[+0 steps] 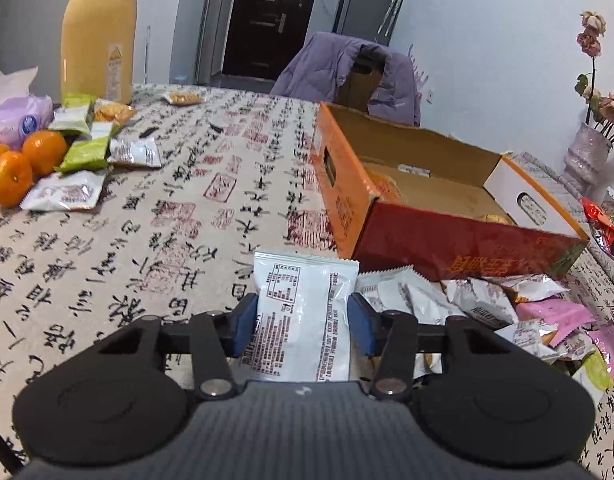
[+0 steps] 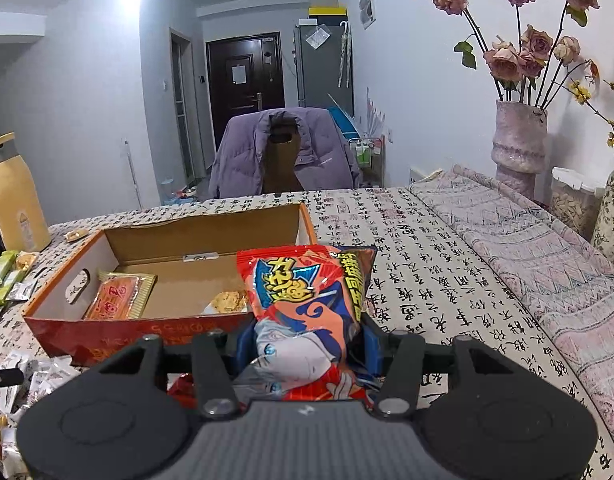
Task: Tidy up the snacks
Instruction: 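Carry both packets over the box and release them inside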
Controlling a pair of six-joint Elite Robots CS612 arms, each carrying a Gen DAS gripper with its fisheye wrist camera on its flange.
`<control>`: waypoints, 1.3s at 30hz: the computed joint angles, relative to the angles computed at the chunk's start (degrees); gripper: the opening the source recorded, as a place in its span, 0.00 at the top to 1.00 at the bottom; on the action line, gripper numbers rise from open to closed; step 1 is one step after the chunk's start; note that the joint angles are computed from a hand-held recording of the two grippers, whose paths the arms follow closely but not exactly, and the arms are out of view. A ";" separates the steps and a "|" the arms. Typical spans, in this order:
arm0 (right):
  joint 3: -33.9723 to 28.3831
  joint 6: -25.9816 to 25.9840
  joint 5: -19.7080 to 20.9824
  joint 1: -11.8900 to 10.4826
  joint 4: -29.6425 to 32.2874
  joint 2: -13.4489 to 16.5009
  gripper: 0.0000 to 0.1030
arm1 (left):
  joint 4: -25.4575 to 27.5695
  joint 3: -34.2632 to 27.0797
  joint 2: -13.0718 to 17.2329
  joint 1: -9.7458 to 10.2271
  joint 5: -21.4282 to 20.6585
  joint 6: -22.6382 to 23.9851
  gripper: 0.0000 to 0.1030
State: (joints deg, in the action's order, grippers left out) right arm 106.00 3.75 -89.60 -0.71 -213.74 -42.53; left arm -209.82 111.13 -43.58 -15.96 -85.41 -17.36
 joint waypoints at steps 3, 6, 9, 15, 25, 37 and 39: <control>0.01 0.02 0.51 -0.03 -0.71 0.01 0.50 | -1.83 0.54 -0.53 -0.49 1.35 0.43 0.52; -0.01 -0.02 1.36 -0.15 -1.56 0.05 0.50 | -4.07 0.98 -1.10 -0.99 2.49 1.01 0.52; -0.27 0.11 2.37 -0.18 -2.07 0.17 0.50 | -5.95 1.18 -1.72 -1.51 3.73 1.29 0.52; -1.80 0.64 5.49 -0.09 -2.89 0.94 0.50 | -7.28 0.12 -2.34 -2.43 5.85 1.36 0.52; -7.14 -0.56 10.09 0.82 -1.81 2.87 0.50 | -6.59 -4.31 -1.93 -4.05 7.23 2.66 0.52; -13.29 0.48 10.37 1.56 -1.65 5.53 0.50 | -2.26 -12.21 0.76 -5.19 6.86 3.07 0.52; -14.22 0.73 10.24 1.51 -1.71 6.19 0.50 | -1.59 -13.57 1.41 -5.44 7.54 3.13 0.52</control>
